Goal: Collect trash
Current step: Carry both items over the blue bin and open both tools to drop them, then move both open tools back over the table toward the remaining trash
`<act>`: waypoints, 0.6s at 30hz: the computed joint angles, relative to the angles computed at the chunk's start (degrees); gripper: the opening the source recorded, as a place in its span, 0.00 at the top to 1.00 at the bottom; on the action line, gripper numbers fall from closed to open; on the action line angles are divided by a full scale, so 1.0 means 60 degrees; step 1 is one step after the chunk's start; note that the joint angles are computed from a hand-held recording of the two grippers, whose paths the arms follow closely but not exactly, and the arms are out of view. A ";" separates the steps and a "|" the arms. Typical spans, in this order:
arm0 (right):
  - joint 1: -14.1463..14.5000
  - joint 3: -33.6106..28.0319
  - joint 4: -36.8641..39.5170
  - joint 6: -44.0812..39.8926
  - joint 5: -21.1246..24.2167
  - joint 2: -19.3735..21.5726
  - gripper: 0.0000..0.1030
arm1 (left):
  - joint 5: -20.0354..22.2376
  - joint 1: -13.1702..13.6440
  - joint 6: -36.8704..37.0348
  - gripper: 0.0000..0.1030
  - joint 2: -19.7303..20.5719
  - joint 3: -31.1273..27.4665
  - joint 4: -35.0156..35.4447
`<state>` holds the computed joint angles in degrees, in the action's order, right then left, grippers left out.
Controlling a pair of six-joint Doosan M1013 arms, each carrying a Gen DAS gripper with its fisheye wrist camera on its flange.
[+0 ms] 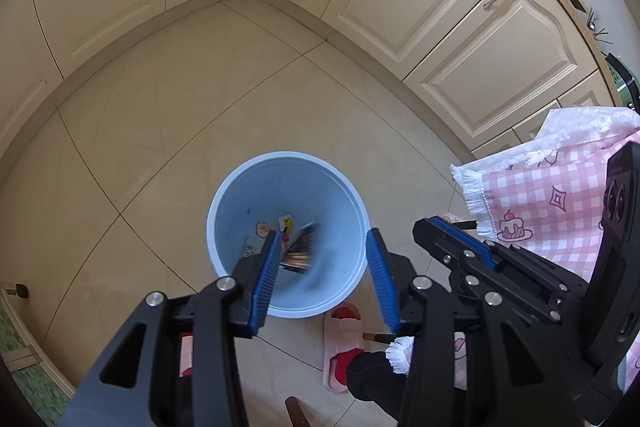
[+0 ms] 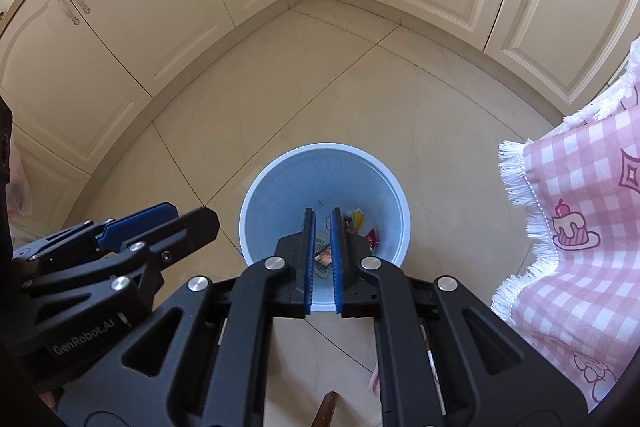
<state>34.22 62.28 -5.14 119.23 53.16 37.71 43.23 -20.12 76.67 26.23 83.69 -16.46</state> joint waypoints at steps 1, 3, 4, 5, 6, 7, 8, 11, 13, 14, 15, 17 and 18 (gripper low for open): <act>-0.0011 0.0028 -0.0015 -0.0009 -0.0012 -0.0017 0.92 | 0.0007 -0.0002 -0.0005 0.58 -0.0001 -0.0003 0.0020; -0.0010 0.0125 -0.0050 0.0048 -0.0022 -0.0104 0.92 | 0.0011 -0.0006 0.0009 0.58 -0.0009 -0.0007 0.0020; 0.0003 0.0212 -0.0104 0.0101 -0.0044 -0.0172 0.92 | 0.0007 -0.0004 0.0052 0.58 -0.0015 -0.0003 -0.0015; 0.0011 0.0265 -0.0206 0.0157 -0.0026 -0.0231 0.92 | -0.0005 -0.0017 0.0106 0.58 -0.0027 0.0002 -0.0069; 0.0023 0.0328 -0.0336 0.0224 0.0005 -0.0309 0.92 | -0.0013 -0.0023 0.0153 0.58 -0.0039 0.0011 -0.0115; 0.0027 0.0378 -0.0412 0.0272 0.0011 -0.0372 0.92 | 0.0013 -0.0041 0.0237 0.58 -0.0056 0.0015 -0.0193; 0.0033 0.0484 -0.0550 0.0365 -0.0002 -0.0494 0.92 | 0.0033 -0.0068 0.0424 0.58 -0.0088 0.0026 -0.0322; 0.0050 0.0802 -0.1120 0.0653 -0.0008 -0.0893 0.92 | -0.0140 -0.0210 0.0593 0.58 -0.0270 0.0128 -0.0266; 0.0066 0.1119 -0.1690 0.0941 -0.0034 -0.1312 0.92 | -0.0318 -0.0327 0.0762 0.58 -0.0468 0.0206 -0.0421; 0.0058 0.1294 -0.1897 0.1052 -0.0112 -0.1521 0.92 | -0.0386 -0.0357 0.0843 0.58 -0.0543 0.0225 -0.0512; 0.0093 0.1466 -0.2257 0.1283 -0.0137 -0.1764 0.92 | -0.0514 -0.0430 0.0912 0.58 -0.0675 0.0258 -0.0565; 0.0173 0.1781 -0.2967 0.1709 -0.0173 -0.2202 0.92 | -0.0680 -0.0583 0.1004 0.58 -0.0894 0.0266 -0.0472; 0.0206 0.1995 -0.3310 0.1970 -0.0244 -0.2488 0.92 | -0.0853 -0.0697 0.1079 0.58 -0.1076 0.0298 -0.0440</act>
